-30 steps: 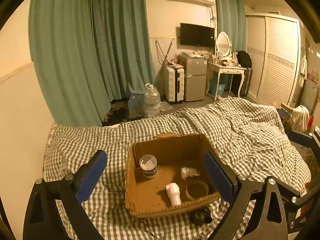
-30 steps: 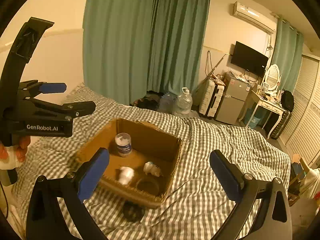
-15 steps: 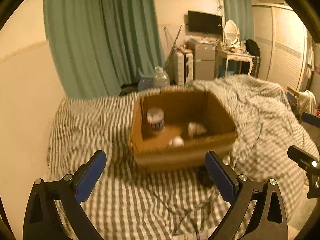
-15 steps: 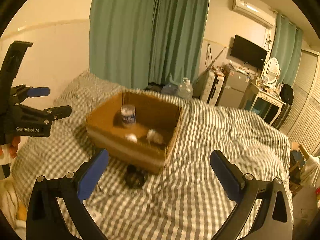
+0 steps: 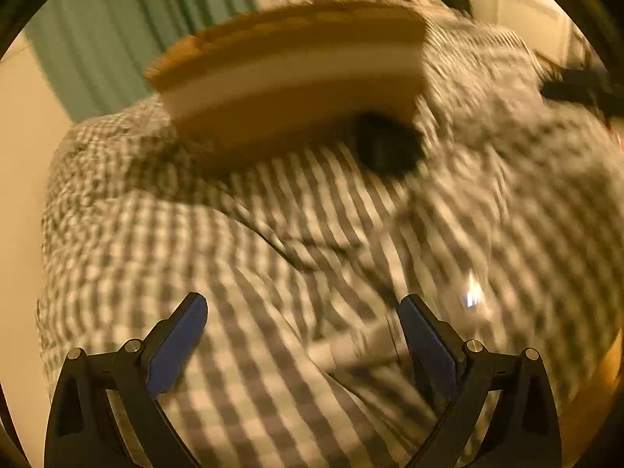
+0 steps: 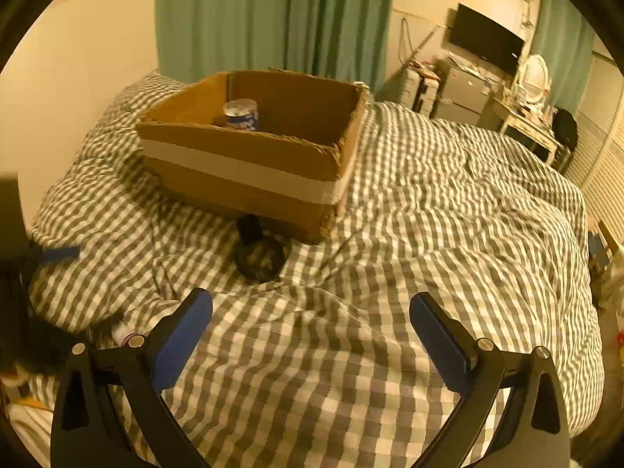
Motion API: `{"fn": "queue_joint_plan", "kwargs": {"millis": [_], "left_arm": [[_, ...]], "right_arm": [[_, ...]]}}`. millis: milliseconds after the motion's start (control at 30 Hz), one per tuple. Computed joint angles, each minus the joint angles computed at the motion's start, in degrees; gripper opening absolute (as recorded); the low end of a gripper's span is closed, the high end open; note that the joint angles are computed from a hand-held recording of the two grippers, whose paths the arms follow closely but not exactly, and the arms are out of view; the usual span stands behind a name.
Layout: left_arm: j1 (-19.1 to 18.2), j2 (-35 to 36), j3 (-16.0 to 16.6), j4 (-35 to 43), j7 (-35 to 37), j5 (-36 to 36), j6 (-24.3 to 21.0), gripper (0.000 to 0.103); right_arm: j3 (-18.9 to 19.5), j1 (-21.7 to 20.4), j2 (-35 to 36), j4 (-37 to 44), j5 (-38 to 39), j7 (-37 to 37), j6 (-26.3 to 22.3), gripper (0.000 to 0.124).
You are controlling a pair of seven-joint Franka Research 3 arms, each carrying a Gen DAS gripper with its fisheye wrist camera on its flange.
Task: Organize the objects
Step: 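Withdraw both tools and move the left tool toward the white tube, then grasp the white tube with the left tool while the right tool grasps the black goggles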
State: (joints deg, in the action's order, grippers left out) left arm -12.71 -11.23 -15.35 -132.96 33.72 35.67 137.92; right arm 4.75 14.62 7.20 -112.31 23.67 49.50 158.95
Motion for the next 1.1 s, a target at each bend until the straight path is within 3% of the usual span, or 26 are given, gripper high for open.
{"fn": "queue_joint_plan", "kwargs": {"millis": [133, 233, 300, 367, 467, 567, 633, 1000, 1100], "left_arm": [[-1.77, 1.37, 0.69, 0.51, 8.80, -4.36, 2.77, 0.101], [-1.87, 3.56, 0.55, 1.69, 10.44, -5.32, 2.54, 0.099], [-1.98, 5.38, 0.92, 2.82, 11.98, -7.62, 2.59, 0.089], [-2.22, 6.47, 1.90, 2.95, 16.67, -13.28, 4.48, 0.064], [-2.05, 6.41, 2.31, 2.44, 19.18, -17.69, 7.02, 0.043], [-1.60, 4.48, 2.48, 1.27, 18.90, -19.01, 9.31, 0.027], [-1.06, 3.41, 2.37, 0.74, 17.62, -18.11, 10.15, 0.022], [3.49, 4.51, 4.78, 3.63, 15.57, -16.96, 13.14, 0.020], [4.77, 5.73, 5.36, 4.59, 15.21, -16.65, 14.66, 0.020]], "right_arm": [[0.25, -0.73, 1.03, 1.67, 2.96, -0.78, -3.68, 0.101], [-0.16, -0.52, 2.21, 2.35, 1.83, 1.31, -4.65, 0.101], [-0.23, -0.49, 2.55, 2.45, 1.35, 1.98, -4.81, 0.101], [-0.38, -0.38, 2.79, 2.33, 0.46, 2.90, -4.69, 0.101], [-0.42, -0.47, 2.95, 2.48, -0.16, 3.65, -4.69, 0.101], [-0.13, -0.74, 2.91, 2.45, 0.55, 3.18, -4.40, 0.101], [-0.13, -0.65, 3.01, 2.51, 0.40, 3.44, -4.00, 0.101], [-0.37, 1.70, 8.59, 8.69, -5.58, 9.08, -5.83, 0.101], [0.12, 2.35, 13.25, 14.83, -6.53, 11.21, -10.16, 0.101]]}}
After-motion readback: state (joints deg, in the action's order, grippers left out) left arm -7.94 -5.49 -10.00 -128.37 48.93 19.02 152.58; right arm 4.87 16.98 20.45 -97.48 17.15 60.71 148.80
